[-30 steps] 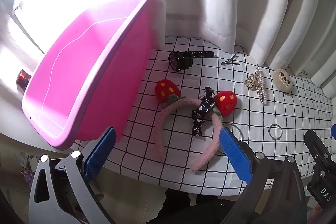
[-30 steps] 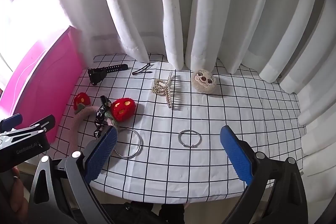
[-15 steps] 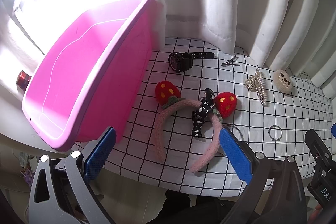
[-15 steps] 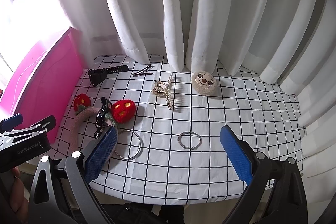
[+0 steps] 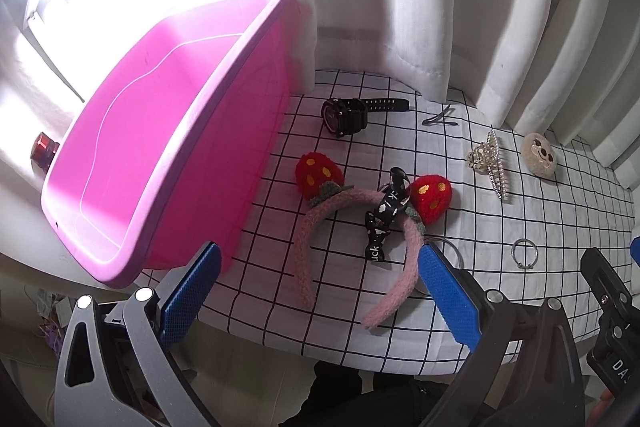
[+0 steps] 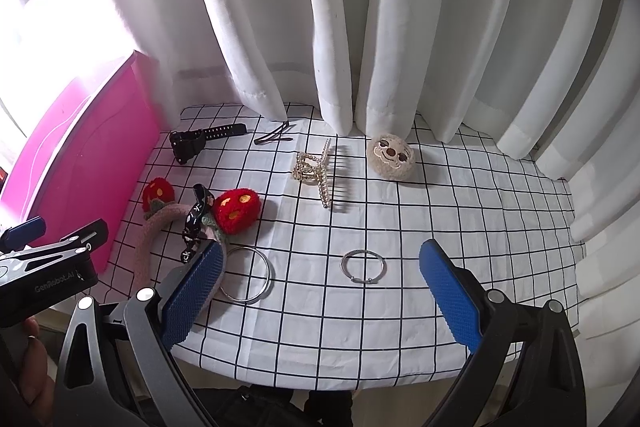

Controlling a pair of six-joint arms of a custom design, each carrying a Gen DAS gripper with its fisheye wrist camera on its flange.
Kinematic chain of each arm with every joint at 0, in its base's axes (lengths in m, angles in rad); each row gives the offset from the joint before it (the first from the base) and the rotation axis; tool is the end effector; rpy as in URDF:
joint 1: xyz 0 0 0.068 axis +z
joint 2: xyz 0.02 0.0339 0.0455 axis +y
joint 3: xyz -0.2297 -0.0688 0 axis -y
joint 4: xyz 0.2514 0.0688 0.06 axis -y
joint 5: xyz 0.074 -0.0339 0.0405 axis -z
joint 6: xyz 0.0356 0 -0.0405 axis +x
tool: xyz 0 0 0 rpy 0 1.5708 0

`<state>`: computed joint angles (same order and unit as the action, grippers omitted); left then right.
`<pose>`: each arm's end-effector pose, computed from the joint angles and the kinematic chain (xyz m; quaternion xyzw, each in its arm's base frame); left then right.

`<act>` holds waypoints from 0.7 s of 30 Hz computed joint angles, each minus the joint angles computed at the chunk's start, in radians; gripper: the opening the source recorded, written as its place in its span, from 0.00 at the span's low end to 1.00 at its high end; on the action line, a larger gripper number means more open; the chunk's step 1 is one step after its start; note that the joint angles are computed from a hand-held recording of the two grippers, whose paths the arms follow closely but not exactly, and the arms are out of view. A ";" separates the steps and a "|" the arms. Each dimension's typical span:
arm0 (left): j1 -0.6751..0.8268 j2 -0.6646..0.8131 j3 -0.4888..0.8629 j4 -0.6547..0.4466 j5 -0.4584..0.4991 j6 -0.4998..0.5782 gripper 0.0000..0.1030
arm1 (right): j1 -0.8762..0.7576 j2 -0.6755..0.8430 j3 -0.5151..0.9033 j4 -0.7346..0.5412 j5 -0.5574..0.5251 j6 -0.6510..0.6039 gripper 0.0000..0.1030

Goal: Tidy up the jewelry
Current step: 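Move both tools toward the pink strawberry headband and silver bangle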

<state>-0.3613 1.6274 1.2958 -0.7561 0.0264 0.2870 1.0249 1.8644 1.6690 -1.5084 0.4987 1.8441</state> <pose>0.3188 -0.1215 0.2207 0.3122 0.9193 -0.0217 0.2385 0.1863 0.2739 0.2391 0.3700 0.8935 -0.0973 0.2352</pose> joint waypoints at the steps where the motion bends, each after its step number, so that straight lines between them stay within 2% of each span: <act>1: 0.001 -0.002 -0.003 0.001 0.001 0.000 0.94 | 0.001 -0.002 -0.003 0.001 0.000 0.002 0.91; 15: -0.006 -0.017 -0.037 0.011 -0.005 -0.005 0.94 | 0.019 -0.012 -0.025 0.004 0.002 0.013 0.91; 21: -0.003 -0.027 -0.077 0.027 -0.004 -0.008 0.94 | 0.025 -0.048 -0.096 0.049 -0.015 0.006 0.91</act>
